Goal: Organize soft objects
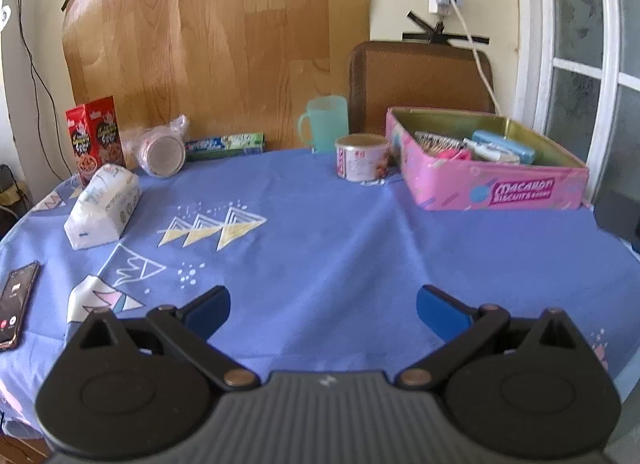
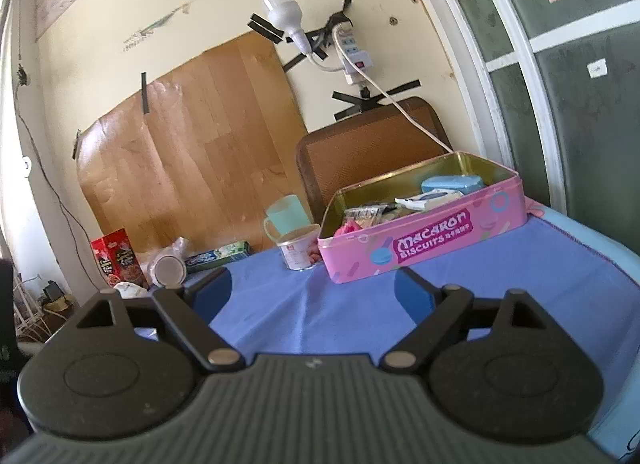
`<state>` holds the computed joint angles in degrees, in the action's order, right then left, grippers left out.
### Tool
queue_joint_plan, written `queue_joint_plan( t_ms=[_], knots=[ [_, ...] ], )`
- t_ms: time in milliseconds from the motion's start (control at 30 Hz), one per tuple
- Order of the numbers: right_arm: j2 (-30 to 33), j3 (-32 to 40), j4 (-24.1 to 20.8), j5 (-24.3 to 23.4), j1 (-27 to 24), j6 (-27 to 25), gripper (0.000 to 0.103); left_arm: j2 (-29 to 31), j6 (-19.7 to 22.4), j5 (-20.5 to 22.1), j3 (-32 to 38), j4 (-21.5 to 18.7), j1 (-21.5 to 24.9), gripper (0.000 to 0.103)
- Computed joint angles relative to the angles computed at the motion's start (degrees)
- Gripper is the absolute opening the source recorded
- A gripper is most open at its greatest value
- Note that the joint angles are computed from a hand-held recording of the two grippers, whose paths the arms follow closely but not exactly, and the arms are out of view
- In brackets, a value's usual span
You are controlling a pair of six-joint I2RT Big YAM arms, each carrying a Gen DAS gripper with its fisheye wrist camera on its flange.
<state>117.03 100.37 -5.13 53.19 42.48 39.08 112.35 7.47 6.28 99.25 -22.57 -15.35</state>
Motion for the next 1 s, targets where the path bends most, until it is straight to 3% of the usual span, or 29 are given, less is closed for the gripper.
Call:
queue_joint_plan(
  t_ms=[167,300,467,767,933,1000],
  knots=[
    [1.51,2.43,-3.22,-0.9,-1.29,1.73,0.09,3.13,-1.46,1.19,4.23,-3.72,0.84,0.103],
    [3.73,6.62,-8.65,-2.21,-2.6,3.99,0.09,5.73,-1.27,0.62,7.55,-4.79,1.16,0.103],
    [7.14,13.39,-14.32,-4.41,-4.32,5.24,0.09,11.4,-1.45,1.25,16.78,-10.6,1.92,0.103],
    [16.34,31.67,-25.72,-4.47,-6.09,4.22,0.09,22.01,-0.66,4.58,35.31,-18.48,3.54,0.103],
    [23.62,46.01,-36.85,-2.31,-6.15,6.8,0.09,29.04,1.5,7.14,47.68,-23.21,4.3,0.103],
    [27.59,53.86,-42.4,-1.53,-6.13,8.24,0.09,33.56,2.5,8.32,56.19,-27.74,4.61,0.103]
  ],
)
